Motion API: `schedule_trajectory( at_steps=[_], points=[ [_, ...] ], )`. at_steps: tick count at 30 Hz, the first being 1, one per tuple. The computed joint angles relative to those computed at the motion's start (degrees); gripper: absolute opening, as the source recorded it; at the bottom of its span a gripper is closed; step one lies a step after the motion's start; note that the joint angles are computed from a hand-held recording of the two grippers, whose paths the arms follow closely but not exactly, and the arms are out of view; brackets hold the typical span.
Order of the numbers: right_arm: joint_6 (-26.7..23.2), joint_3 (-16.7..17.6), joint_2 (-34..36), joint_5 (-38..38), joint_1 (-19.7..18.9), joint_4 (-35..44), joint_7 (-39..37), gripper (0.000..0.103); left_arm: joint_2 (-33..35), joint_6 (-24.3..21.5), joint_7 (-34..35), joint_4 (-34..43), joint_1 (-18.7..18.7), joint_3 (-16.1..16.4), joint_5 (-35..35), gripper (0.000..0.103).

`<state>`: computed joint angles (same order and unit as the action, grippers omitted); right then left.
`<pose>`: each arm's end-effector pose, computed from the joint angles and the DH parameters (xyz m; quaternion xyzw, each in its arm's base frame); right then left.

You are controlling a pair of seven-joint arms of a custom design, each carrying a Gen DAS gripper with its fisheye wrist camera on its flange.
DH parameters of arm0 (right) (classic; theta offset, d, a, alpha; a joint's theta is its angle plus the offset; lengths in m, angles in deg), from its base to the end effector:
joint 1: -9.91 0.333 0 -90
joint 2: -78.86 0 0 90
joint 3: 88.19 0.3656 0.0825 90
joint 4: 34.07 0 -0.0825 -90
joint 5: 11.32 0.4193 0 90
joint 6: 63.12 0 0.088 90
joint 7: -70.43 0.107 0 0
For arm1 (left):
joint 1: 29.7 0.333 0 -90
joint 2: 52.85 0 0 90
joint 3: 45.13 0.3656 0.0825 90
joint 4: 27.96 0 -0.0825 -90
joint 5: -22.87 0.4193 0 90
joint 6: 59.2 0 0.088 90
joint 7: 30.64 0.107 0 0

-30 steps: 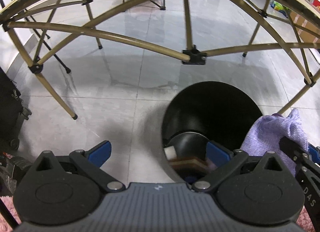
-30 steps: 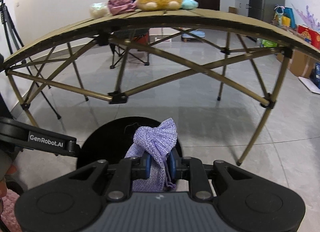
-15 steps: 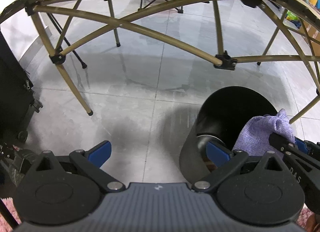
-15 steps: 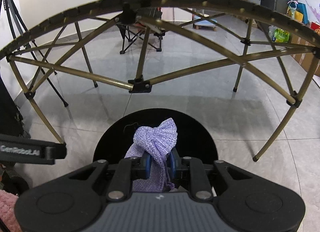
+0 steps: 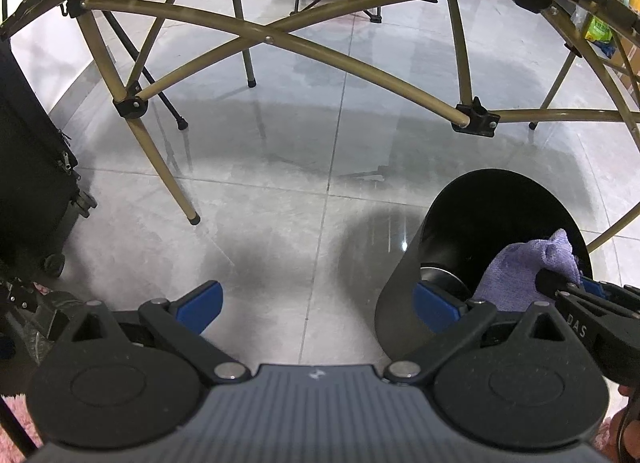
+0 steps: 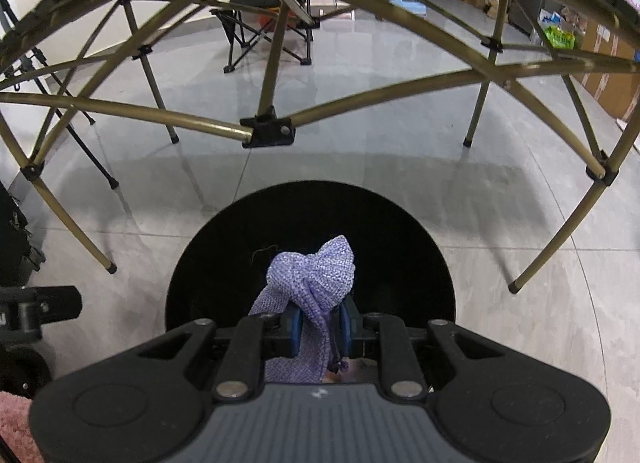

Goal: Collect trash
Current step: 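Move the left tool aside and bring the right tool over the bin, then open the right tool to drop the purple pouch into the bin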

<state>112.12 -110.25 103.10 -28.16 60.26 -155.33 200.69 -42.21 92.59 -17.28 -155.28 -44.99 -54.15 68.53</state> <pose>0.5612 0.3452 0.2976 -0.7275 0.6244 -0.1664 0.2306 0.5356 -0.2613 0.3345 -0.7678 0.5939 -0.1358 0.1984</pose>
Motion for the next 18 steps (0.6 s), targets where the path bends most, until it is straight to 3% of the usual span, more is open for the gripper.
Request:
schedule_trajectory(
  at_steps=[14, 18],
  points=[
    [-3.21, 5.11, 1.31, 1.05, -4.82, 1.99, -1.53, 0.020, 0.35, -0.57, 0.39, 0.15, -0.14, 0.03, -0.23, 0.103],
    [-3.25, 6.37, 1.39, 1.57, -6.07, 2.11, -2.01, 0.029, 0.33, -0.49, 0.36, 0.09, -0.14, 0.08, -0.11, 0.103]
  ],
)
